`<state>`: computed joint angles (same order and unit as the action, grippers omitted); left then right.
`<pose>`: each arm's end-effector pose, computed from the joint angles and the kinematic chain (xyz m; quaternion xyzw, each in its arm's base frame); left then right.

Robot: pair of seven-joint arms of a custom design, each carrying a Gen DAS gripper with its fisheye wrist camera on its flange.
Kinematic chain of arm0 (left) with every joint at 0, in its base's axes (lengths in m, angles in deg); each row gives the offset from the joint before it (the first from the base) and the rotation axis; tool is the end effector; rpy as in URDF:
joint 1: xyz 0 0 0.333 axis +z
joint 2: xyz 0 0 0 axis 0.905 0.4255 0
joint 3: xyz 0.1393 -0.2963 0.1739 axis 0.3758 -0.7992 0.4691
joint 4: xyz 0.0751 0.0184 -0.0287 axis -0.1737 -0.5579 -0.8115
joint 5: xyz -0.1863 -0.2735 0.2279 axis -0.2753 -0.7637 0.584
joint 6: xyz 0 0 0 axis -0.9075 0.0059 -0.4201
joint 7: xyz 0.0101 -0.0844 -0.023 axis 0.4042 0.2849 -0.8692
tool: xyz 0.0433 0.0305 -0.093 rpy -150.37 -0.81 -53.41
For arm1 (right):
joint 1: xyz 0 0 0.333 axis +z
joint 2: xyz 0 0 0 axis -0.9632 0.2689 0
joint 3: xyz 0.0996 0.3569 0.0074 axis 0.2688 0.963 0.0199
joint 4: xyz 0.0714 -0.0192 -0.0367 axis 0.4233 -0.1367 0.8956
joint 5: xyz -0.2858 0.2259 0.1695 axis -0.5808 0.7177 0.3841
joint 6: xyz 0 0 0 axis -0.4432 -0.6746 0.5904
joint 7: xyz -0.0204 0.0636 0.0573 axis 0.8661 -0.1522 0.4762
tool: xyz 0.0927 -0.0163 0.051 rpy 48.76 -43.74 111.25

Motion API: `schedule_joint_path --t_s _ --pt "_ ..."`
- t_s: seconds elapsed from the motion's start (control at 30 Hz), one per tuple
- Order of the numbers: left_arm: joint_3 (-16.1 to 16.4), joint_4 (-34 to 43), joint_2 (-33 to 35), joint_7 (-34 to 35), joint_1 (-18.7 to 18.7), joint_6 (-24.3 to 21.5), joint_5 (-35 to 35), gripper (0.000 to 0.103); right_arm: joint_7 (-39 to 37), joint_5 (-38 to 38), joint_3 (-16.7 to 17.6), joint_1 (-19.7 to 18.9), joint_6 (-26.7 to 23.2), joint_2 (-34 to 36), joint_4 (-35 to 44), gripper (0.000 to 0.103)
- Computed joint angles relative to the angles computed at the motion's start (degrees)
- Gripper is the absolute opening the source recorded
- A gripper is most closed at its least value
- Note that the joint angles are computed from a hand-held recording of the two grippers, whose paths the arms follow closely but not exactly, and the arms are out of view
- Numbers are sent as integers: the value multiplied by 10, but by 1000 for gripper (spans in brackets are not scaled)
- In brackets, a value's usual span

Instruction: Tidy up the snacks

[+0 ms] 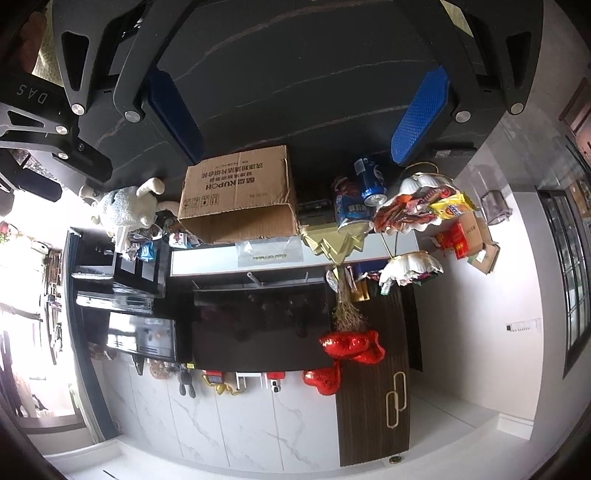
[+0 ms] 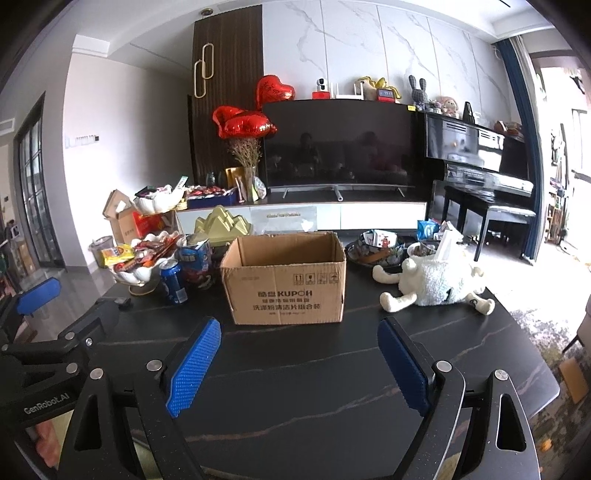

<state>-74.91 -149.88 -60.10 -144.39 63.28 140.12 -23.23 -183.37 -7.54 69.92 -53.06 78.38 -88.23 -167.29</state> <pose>0.6035 -0.0261 0.5840 -0.4654 0.6958 -0.4239 0.3458 0.5410 0.2894 0.5928 -0.5239 0.6747 -0.3998 0.3323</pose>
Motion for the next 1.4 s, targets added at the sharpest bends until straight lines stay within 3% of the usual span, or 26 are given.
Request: schedule_joint_path --t_s 1.4 --pt "7 -9 -11 38 -2 1 -38 103 -3 4 1 10 -5 9 4 88"
